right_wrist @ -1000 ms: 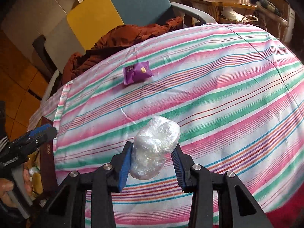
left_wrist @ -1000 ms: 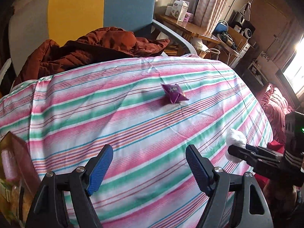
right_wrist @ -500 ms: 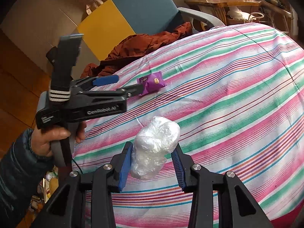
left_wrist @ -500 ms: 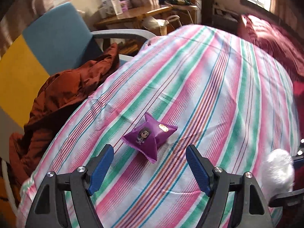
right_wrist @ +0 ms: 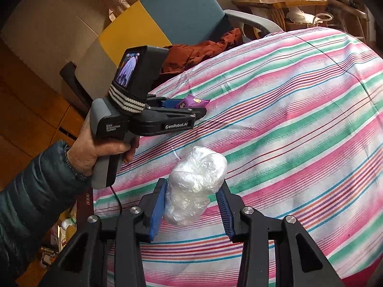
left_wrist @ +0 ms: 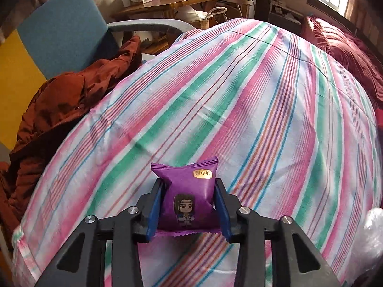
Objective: Organize objects
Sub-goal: 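Grasp the second plastic bundle with the right tool while the left tool grasps the purple snack packet, then carry the purple packet and plastic bundle into the gold tray, opening both tools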
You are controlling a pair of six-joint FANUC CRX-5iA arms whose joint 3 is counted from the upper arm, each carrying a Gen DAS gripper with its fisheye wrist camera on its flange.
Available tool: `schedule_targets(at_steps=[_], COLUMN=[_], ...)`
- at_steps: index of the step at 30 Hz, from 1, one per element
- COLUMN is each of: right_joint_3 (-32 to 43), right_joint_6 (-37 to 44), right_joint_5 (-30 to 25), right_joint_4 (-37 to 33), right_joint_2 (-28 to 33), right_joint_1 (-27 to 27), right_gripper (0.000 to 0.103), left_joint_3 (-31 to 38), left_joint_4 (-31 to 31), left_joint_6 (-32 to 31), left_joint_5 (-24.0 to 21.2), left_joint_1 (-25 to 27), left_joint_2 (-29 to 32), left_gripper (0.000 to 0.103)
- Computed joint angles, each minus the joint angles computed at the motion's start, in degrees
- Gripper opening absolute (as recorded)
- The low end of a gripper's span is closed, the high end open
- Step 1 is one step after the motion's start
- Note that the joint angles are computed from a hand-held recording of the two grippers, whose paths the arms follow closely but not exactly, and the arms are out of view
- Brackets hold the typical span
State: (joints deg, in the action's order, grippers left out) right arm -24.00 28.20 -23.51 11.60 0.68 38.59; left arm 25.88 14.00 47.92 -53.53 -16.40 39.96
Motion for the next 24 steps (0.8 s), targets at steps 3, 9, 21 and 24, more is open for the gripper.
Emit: schedule_targets(at_steps=[3, 9, 21, 24], right_joint_3=[0.26, 1.1, 2.03, 1.91], right_joint_6=[0.11, 0.68, 0.25, -1.2], right_joint_5=[-0.39, -1.54, -4.67, -5.42], right_joint_4=[-0.04, -0.1, 2.28, 4.06], right_joint_2=[0.26, 0.85, 1.76, 2.06], right_joint_1=[-0.03, 0.03, 1.39, 1.66], right_gripper=[0.042, 0.042, 0.042, 0.042], left_joint_3=[-9.52, -28.17, -47.15, -50.31], left_joint_4=[1.12, 3.79, 13.32, 15.51], left_joint_6=[2.33, 6.43, 0.87, -0.43], left_joint_5=[4.48, 12.73, 20.29, 20.87], left_joint_1=[1.22, 4.62, 10.92, 12.42], left_joint_2=[-6.04, -20.26, -40.43, -43.43], left_gripper=[0.04, 0.04, 0.04, 0.04])
